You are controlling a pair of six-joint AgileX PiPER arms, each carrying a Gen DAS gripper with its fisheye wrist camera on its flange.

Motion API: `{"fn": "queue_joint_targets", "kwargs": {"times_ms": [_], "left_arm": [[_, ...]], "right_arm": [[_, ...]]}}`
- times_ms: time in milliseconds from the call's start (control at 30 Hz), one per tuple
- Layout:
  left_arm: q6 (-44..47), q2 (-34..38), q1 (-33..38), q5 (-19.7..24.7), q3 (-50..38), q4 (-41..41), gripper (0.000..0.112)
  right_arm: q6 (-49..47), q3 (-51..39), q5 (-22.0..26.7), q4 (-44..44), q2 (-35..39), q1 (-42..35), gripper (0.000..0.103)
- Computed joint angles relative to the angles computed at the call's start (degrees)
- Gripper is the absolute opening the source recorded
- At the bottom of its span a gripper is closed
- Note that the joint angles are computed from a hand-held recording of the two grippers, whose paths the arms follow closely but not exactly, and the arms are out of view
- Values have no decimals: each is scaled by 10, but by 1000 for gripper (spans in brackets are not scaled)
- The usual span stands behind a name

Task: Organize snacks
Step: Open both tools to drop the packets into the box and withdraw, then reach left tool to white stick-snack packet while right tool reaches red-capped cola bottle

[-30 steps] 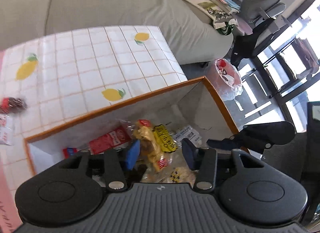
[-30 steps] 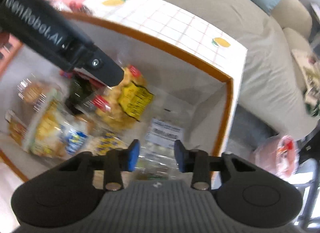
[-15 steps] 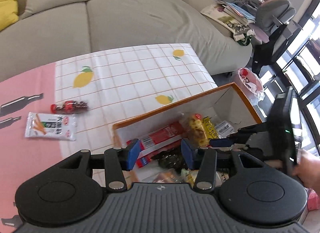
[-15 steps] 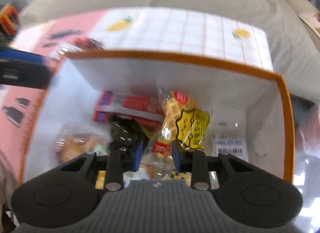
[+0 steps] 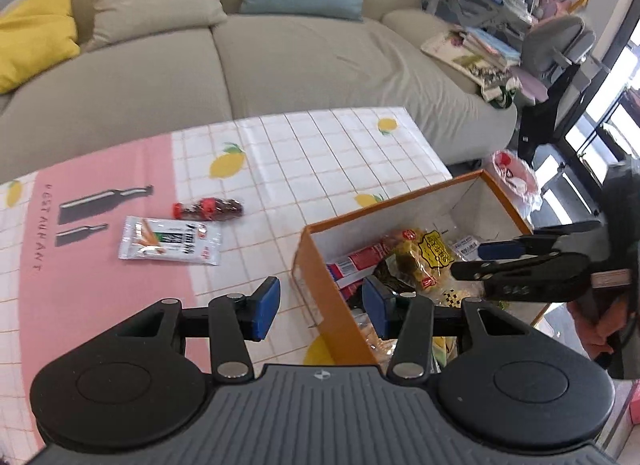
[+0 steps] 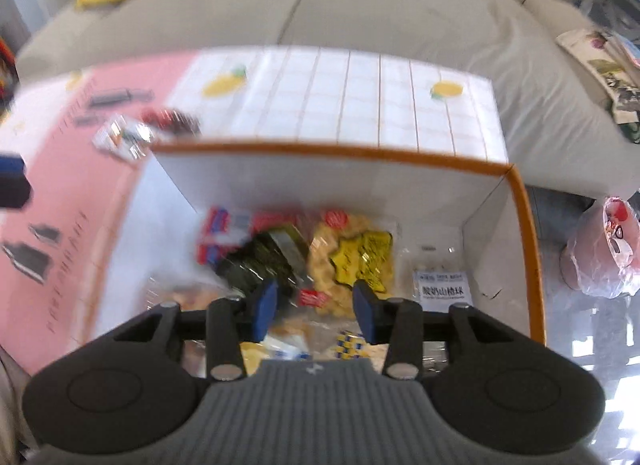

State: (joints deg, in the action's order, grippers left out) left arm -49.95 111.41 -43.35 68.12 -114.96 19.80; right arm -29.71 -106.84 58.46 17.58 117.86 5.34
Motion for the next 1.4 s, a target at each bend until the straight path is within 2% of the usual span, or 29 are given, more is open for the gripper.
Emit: {"fn": "queue_joint_targets", "kwargs": {"times_ms": [100,233,367,533,633,900,1100,1267,1400], "left_arm": [[-37,-35,-25,5,38,41,55],[-88,-82,-60,13,94,87,54],[-137,-127,-88,7,158,119,53],[-194,-181,-112,6,241,143,53],[-224,-220,-111,-4,298,141,53],[-224,-282,-87,-17,382,137,53],[-180,-286,-26,-75,415,119,59],[-132,-278,35,-131,426,94,68],[-74,-261,88,-174,425,68,71]], "right_arm": [[43,50,-23,11,-53,4,44],[91,142,-82,9,-136,30,44],[96,228,-132,57,-211,57,44],[129,310,-214,41,-274,133,46],[150,342,-244,48,-290,170,47],[331,386,-329,-72,-281,273,47],[450,354,-336,-173,-245,309,48],[460,298,-321,-217,-196,313,48],[421,238,-318,-214,-140,305,58]]}}
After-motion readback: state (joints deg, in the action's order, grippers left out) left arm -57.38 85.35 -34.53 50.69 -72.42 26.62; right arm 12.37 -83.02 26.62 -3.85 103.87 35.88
